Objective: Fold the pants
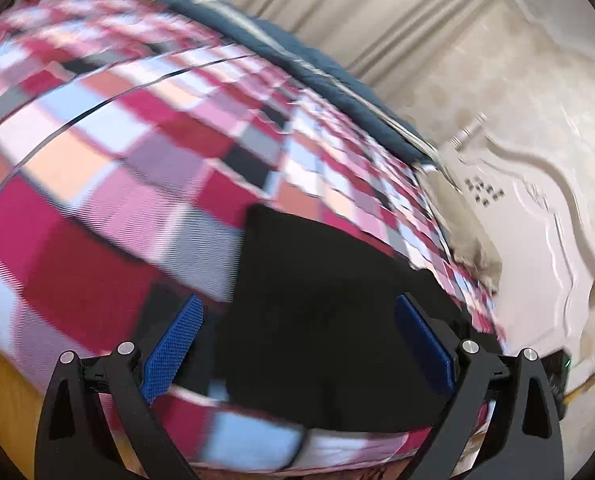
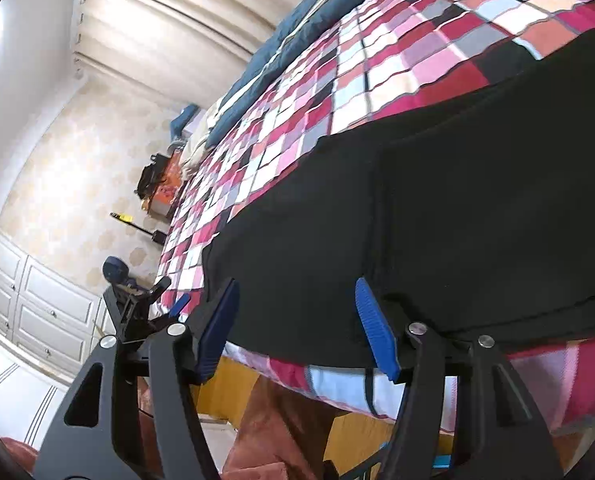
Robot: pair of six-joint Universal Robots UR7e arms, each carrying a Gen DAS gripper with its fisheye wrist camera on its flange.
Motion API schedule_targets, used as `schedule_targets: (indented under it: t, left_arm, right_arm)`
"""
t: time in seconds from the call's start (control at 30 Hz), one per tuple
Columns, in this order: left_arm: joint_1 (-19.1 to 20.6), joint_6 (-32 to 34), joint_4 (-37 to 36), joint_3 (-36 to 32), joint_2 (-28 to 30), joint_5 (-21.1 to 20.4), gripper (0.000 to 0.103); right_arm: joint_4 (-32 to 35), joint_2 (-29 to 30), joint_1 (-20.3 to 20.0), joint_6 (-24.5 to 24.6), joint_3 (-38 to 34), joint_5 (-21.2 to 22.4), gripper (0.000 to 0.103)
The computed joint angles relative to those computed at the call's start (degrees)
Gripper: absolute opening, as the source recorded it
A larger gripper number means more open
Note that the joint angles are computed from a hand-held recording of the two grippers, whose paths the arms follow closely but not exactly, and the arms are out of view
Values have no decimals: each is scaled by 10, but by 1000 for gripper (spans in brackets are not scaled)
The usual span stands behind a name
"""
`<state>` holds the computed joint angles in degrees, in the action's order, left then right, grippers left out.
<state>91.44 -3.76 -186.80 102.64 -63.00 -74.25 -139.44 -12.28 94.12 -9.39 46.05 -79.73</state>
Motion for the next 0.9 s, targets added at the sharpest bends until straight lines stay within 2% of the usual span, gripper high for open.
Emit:
schedule_targets:
  t: [0.03, 0.13, 0.27, 0.37, 0.53, 0.57, 0.6, 0.63, 0.67, 0.7, 0.8, 0.9]
  left_arm:
    - [20, -16, 31, -11, -6, -39, 95]
    - [49, -52, 104, -48, 0, -82, 95]
    - [52, -28, 135, -84, 20, -101, 95]
    - [57, -22, 166, -113, 38, -146, 95]
    - [50, -1, 180, -139, 63, -161, 95]
    - [52, -5, 182, -142, 64, -172, 90]
    - [56, -12, 188, -146, 66, -189, 66]
    - [60, -35, 208, -156, 71, -199, 58]
    - [61, -49, 221, -162, 73, -193, 41]
    - [62, -58, 231, -168, 77, -185, 32]
    - [67, -72, 222, -166, 79, -199, 30]
    - [56, -80, 206, -152, 70, -176, 26]
  right_arm:
    - [-3, -2, -2, 2, 4, 0, 61]
    - [-4, 0, -5, 14, 6, -2, 62]
    - [-8, 2, -2, 18, 11, -9, 63]
    - [-5, 6, 0, 20, 4, -11, 65]
    - [-10, 4, 0, 23, 11, -10, 67]
    - [-9, 4, 0, 23, 10, -10, 67]
    - [-7, 4, -1, 23, 9, -9, 68]
    - [-9, 4, -1, 25, 11, -7, 68]
    - [-11, 4, -1, 26, 12, -7, 68]
    - [-13, 4, -2, 28, 13, -6, 68]
    - [-16, 7, -3, 32, 12, -3, 68]
    - [-19, 7, -3, 36, 13, -1, 68]
